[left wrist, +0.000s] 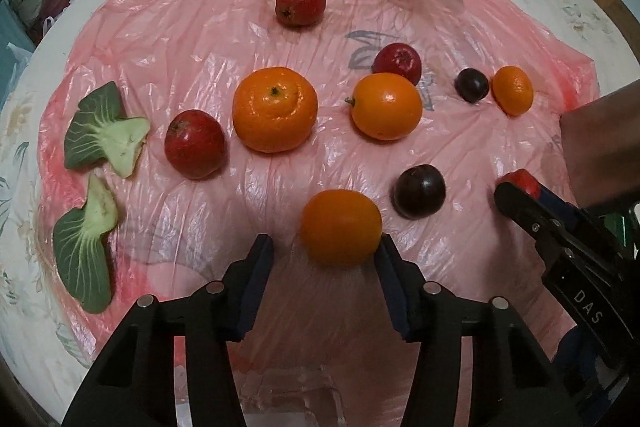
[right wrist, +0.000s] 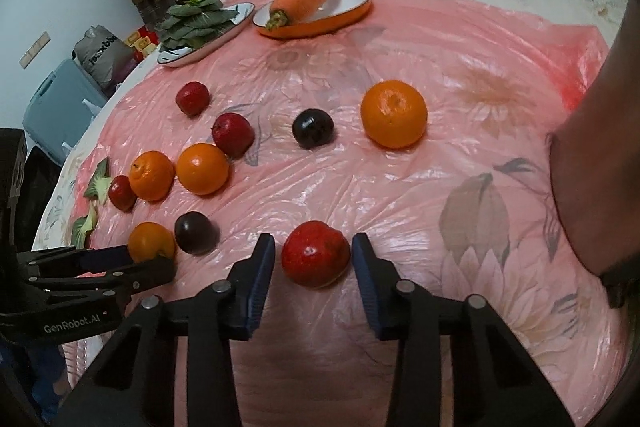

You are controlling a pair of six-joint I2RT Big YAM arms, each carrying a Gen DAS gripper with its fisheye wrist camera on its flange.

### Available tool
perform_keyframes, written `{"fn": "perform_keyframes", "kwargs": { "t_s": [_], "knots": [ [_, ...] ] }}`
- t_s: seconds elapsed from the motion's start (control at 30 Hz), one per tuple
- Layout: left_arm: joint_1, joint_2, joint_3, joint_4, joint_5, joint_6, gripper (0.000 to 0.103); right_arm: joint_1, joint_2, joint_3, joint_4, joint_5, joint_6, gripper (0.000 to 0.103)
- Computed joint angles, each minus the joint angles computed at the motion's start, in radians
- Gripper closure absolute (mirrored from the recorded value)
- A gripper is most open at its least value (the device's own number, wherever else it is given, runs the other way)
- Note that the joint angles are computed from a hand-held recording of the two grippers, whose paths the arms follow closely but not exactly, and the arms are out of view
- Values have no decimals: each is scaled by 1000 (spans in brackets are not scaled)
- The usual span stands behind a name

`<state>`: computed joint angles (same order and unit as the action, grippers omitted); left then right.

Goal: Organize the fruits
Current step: 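Grasp an orange with the left tool while the right tool grasps a red apple, then carry the orange and red apple in both tools over the green tray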

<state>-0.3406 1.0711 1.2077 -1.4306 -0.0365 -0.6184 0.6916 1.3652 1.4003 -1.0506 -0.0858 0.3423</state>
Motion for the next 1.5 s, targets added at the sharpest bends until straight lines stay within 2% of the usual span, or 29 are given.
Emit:
{"fn": "perform_keyframes", "kwargs": {
  "t_s": [0.13,0.2,0.3,0.47,0.73,0.9,1.07,1.3,1.5],
  "knots": [
    [1,20,-1,10,-2,6,56,3,6,-2,-5,7,19,64],
    [4,23,-2,15,0,4,57,4,10,0,-7,17,20,75],
    [0,35,3,26,-5,1,59,1,10,-3,-3,12,26,75],
    [3,12,-4,28,-2,-2,70,-1,4,-4,-3,13,21,76],
    [17,-17,12,26,16,6,71,4,-25,-11,-12,15,46,76],
    [-8,-24,33,11,11,3,71,8,-52,-8,-33,19,63,76],
    [-28,-57,47,-40,-8,2,72,12,-80,-10,-52,12,77,76],
    [-105,-61,94,-116,-30,12,72,13,-150,-33,-103,-5,119,76],
    [-234,-7,164,-143,-32,20,72,-17,-252,-85,-169,-18,152,76]
  ]
}}
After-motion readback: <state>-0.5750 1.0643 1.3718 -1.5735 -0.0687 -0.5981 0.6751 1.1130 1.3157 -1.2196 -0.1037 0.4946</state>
